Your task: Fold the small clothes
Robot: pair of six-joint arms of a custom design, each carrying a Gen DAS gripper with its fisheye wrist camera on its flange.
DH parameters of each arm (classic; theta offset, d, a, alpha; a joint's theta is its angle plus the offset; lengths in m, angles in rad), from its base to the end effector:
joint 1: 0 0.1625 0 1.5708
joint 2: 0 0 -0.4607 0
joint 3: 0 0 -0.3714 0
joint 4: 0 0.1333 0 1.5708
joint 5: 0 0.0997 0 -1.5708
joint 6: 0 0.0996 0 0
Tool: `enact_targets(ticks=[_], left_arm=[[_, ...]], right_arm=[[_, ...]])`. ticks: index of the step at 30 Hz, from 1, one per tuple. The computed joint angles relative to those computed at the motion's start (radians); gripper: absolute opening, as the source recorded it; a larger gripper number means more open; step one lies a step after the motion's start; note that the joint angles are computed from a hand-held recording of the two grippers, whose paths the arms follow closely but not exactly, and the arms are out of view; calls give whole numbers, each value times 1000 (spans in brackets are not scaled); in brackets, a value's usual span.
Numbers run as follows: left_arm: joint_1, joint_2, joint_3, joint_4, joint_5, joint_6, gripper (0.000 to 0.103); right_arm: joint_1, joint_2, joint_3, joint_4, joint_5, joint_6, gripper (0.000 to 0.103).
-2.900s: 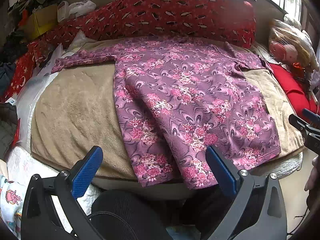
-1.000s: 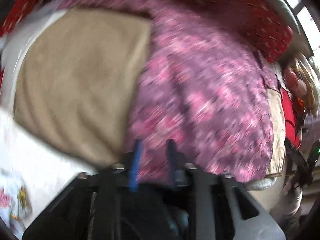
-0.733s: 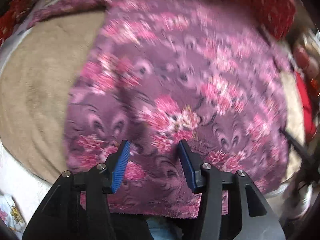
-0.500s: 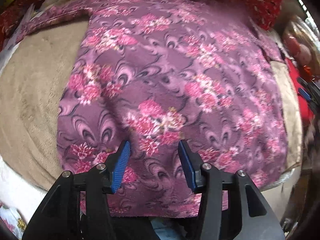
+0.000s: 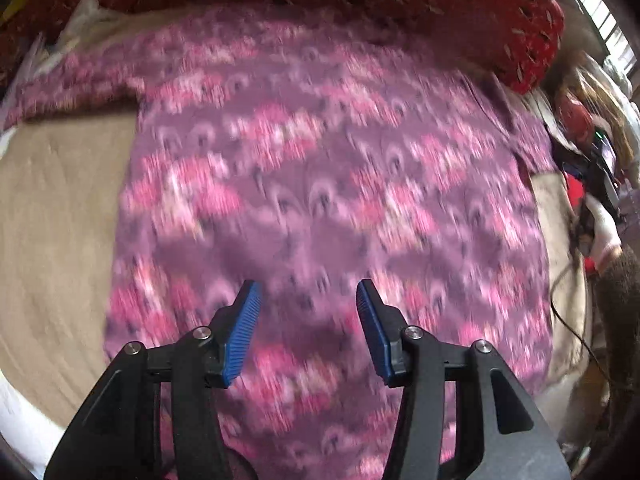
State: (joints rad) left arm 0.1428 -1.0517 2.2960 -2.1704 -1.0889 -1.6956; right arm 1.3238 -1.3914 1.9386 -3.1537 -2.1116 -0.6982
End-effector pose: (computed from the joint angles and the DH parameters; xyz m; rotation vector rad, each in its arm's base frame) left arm -0.3450 -0.2309 0.0803 -0.1267 2.4382 -0.5906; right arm -0.0485 -0.5278 0.4648 0.1462 -2.1160 0.7984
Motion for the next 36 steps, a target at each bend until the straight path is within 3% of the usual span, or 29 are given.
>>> enact_targets(ticks=[1,3,6,9,17,26,35,36], left_arm=[[12,-4,0,6,16,2,49],[38,-3,7,0,32,-1,49],[86,7,30,-81,24,0,49],[86,21,25,-81,40,3,52],[87,34,17,-101,45,31,55],[48,-70,104,-183,48,-14,55],[10,-178,137,-104,76,-32,55],[12,-183,137,-93,74,-29,55]], right_arm=[[-17,-22,-10,60,57,45,9],[-42,-65,-34,165,140,115,7],[-55,-124,-37,229,224,142,6],[-65,-199,-33,314,335,185,6],[17,-266,19,539,479,300,6],[219,-134,124,540,534,435,6],[389,73,213,448,538,486,6],[395,93,220,438,542,494,12]])
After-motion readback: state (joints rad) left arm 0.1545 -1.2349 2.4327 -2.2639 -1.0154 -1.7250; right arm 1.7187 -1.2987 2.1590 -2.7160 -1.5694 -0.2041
